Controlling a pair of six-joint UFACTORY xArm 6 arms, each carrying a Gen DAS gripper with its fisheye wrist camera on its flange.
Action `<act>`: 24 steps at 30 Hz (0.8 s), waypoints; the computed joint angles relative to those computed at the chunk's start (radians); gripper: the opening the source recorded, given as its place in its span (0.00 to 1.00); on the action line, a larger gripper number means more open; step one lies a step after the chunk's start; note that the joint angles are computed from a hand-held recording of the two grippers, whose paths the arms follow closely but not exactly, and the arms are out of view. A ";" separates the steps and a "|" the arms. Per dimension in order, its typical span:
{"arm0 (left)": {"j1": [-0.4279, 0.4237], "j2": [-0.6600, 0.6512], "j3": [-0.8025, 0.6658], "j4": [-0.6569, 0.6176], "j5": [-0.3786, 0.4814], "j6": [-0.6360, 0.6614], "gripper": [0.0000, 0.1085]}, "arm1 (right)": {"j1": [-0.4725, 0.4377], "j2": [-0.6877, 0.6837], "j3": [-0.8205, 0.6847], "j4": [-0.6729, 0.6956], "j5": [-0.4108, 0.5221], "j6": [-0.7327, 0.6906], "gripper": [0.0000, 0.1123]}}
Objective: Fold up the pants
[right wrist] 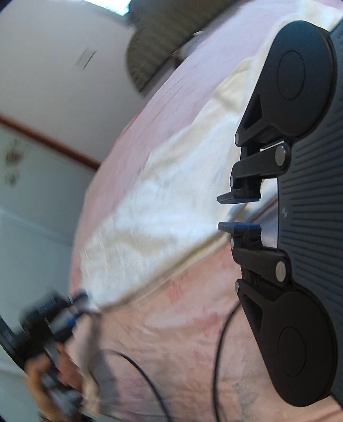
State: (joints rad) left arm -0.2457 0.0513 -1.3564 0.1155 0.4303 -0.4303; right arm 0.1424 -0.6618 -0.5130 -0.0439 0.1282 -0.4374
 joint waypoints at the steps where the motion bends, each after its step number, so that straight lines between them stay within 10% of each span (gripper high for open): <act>1: -0.013 -0.003 0.000 0.051 -0.018 -0.017 0.43 | -0.037 -0.027 0.015 0.023 -0.011 0.027 0.16; 6: -0.133 0.031 -0.027 -0.105 -0.109 0.257 0.59 | -0.310 -0.083 0.043 -0.143 0.021 0.419 0.27; 9: -0.222 0.074 -0.074 -0.365 -0.076 0.566 0.59 | -0.386 -0.101 0.052 -0.072 0.139 0.409 0.28; 17: -0.435 0.141 -0.105 -0.772 -0.051 1.160 0.59 | -0.439 -0.077 0.021 0.764 0.008 0.009 0.43; 24: -0.515 0.219 -0.138 -0.766 -0.099 1.317 0.60 | -0.635 0.227 -0.264 1.497 0.245 -0.307 0.45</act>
